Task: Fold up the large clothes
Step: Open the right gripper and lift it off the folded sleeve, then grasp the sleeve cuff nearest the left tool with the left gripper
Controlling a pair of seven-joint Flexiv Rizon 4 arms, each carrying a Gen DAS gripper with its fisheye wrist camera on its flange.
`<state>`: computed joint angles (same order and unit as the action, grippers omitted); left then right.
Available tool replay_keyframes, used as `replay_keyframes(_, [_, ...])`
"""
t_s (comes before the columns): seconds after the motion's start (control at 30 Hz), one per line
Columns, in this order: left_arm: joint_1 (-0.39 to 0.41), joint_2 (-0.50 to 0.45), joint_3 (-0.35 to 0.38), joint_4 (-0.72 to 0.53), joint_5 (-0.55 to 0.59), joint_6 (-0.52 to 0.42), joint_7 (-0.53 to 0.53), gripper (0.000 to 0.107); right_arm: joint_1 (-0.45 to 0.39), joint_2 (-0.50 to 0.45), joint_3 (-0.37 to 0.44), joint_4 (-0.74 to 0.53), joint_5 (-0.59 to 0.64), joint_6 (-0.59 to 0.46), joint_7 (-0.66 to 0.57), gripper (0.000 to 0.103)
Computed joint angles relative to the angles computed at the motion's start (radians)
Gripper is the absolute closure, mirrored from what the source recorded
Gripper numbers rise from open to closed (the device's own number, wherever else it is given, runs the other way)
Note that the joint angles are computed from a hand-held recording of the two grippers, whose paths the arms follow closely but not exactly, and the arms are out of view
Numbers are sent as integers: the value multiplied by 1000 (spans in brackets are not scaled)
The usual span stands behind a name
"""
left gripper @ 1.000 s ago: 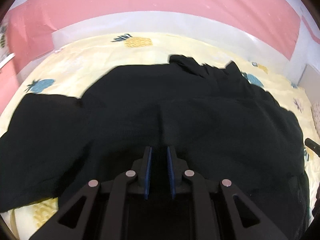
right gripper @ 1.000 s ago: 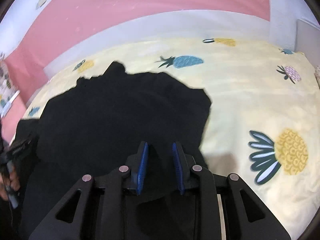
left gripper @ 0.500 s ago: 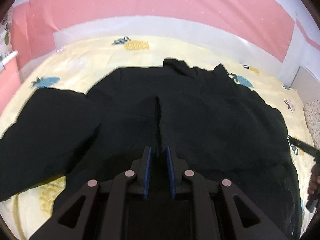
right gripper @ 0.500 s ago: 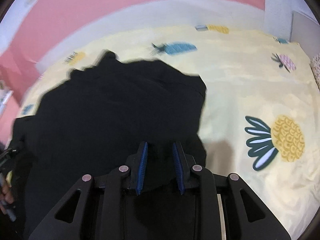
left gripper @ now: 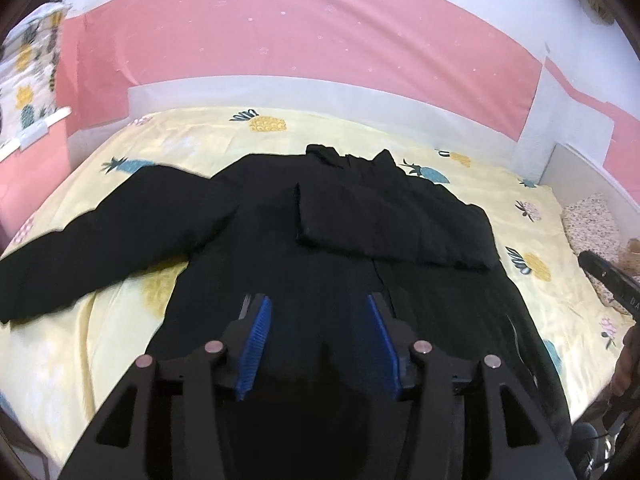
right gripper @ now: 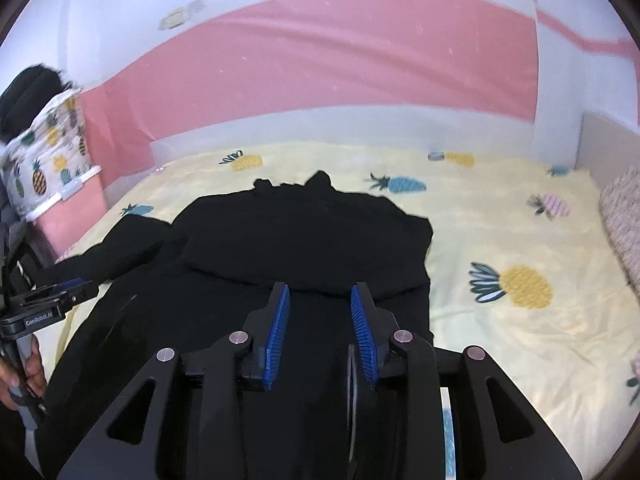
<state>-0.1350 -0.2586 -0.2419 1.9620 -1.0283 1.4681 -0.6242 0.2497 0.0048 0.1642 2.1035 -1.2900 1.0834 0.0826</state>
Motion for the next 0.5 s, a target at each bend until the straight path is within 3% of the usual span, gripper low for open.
replay_keyframes(0.23, [-44, 94, 26, 88, -176, 19, 140, 55, 49, 16, 39, -49, -60, -135, -3, 70])
replay_keyframes(0.5, [-118, 138, 100, 121, -357, 70, 245, 53, 89, 25, 60, -58, -89, -186, 18, 70])
